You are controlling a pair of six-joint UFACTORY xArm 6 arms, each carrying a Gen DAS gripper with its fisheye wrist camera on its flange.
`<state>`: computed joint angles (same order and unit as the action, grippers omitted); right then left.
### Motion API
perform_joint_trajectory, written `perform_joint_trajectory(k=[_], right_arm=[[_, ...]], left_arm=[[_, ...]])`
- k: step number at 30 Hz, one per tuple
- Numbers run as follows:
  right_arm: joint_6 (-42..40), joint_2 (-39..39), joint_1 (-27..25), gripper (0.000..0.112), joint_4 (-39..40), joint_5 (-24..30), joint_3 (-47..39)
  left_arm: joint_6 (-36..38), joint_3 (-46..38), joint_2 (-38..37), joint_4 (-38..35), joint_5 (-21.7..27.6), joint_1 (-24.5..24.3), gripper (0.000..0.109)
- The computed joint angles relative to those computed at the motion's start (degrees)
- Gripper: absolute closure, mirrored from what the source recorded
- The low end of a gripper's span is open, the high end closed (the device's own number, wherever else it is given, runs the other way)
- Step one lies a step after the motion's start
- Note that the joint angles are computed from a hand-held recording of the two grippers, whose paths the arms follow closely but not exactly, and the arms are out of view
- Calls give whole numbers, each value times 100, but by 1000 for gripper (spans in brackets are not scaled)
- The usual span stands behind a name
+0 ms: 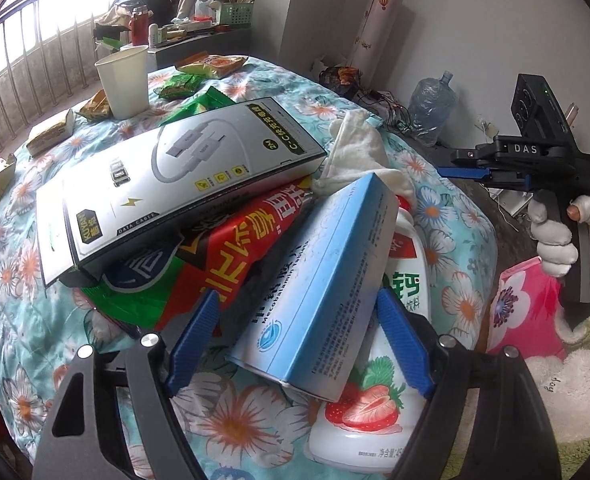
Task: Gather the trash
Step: 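Grasp the blue-and-white box with the left tool while the right tool lifts the cloth, then carry the cloth and box over the blue wastebasket and open both tools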
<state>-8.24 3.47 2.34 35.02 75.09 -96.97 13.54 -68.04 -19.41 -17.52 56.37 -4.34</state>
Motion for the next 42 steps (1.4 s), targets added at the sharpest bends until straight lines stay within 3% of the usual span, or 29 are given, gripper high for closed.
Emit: perform_joint_trajectory(k=[7,13,21,26,31,33,42], right_arm=[[44,94,28,65,108,-5,-10],[176,402,28,58,527,14,-190],[408,934,167,56,781,109,-568],[471,937,399,71,243,9,-653],[501,855,501,100,-173,-90,-591],[459,804,461,105,-122,-81,-528],[209,444,266,109,156,-284,-342]], left_arm=[[-461,102,-45,1287,-395,-293,42],[-469,123,-9,1143,-468,-309,56],[-453,281,-143,1018,-759,-358,68],[-455,313,-236,945,-874,-384,75],[-516,398,-365,908,-968,-416,78],[-562,450,-429,907,-1011,-416,78],[-711,585,-788,863,-1202,-341,78]])
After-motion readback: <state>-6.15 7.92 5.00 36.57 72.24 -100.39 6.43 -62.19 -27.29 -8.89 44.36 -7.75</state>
